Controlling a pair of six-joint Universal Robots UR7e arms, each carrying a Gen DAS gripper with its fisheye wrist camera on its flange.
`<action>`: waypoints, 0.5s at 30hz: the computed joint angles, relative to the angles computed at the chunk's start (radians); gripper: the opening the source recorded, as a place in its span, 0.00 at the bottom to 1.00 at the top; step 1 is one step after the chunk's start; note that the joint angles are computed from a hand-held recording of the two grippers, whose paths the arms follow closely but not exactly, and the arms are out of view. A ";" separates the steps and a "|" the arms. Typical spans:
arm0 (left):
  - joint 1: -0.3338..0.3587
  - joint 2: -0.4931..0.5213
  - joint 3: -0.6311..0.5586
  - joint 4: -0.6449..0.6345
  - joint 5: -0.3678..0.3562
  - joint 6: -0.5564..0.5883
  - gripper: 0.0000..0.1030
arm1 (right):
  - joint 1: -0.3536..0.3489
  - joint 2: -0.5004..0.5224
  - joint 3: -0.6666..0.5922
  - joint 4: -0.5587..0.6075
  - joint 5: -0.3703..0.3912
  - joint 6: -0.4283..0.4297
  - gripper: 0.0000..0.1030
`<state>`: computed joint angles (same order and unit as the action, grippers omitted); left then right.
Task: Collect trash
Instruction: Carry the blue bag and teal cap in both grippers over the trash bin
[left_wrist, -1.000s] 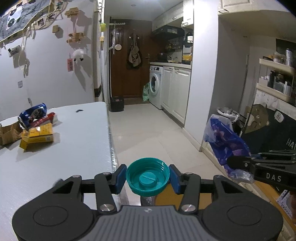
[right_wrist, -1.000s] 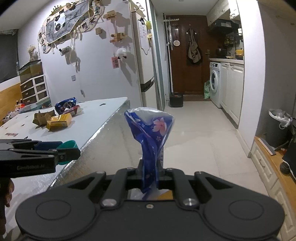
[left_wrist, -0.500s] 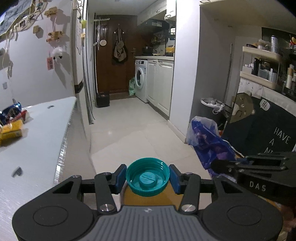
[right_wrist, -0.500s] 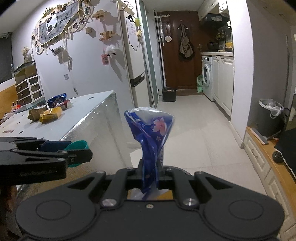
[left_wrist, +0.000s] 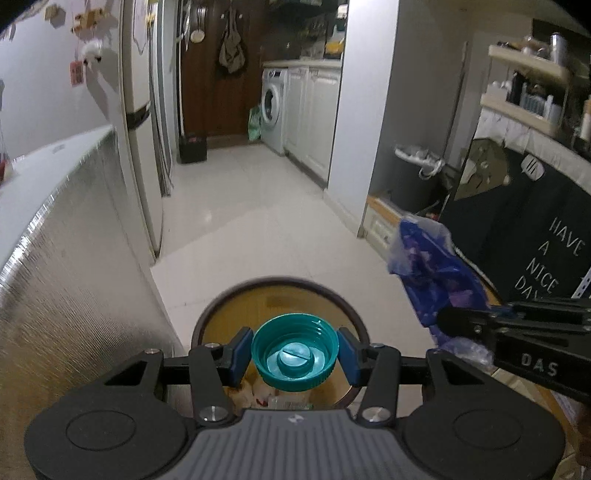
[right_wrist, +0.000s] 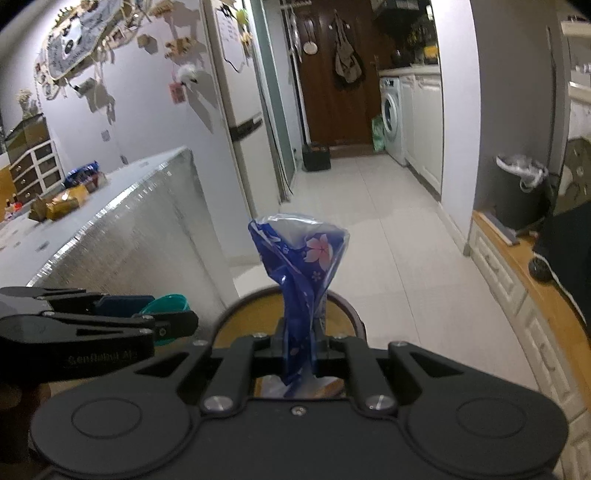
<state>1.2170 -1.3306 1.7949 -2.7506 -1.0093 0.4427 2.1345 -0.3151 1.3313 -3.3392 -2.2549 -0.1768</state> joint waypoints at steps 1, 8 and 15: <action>0.006 0.016 -0.013 0.009 0.006 -0.002 0.49 | -0.005 0.000 0.003 0.005 0.000 0.007 0.11; 0.052 0.106 -0.095 0.046 0.011 -0.032 0.49 | -0.055 0.007 -0.012 0.090 0.000 0.056 0.11; 0.111 0.194 -0.177 0.090 0.012 -0.065 0.49 | -0.103 0.045 -0.092 0.216 0.038 0.112 0.11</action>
<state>1.3276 -1.1363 1.6182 -2.6605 -0.9969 0.3778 2.0320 -0.2701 1.2396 -3.1235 -2.2165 -0.0653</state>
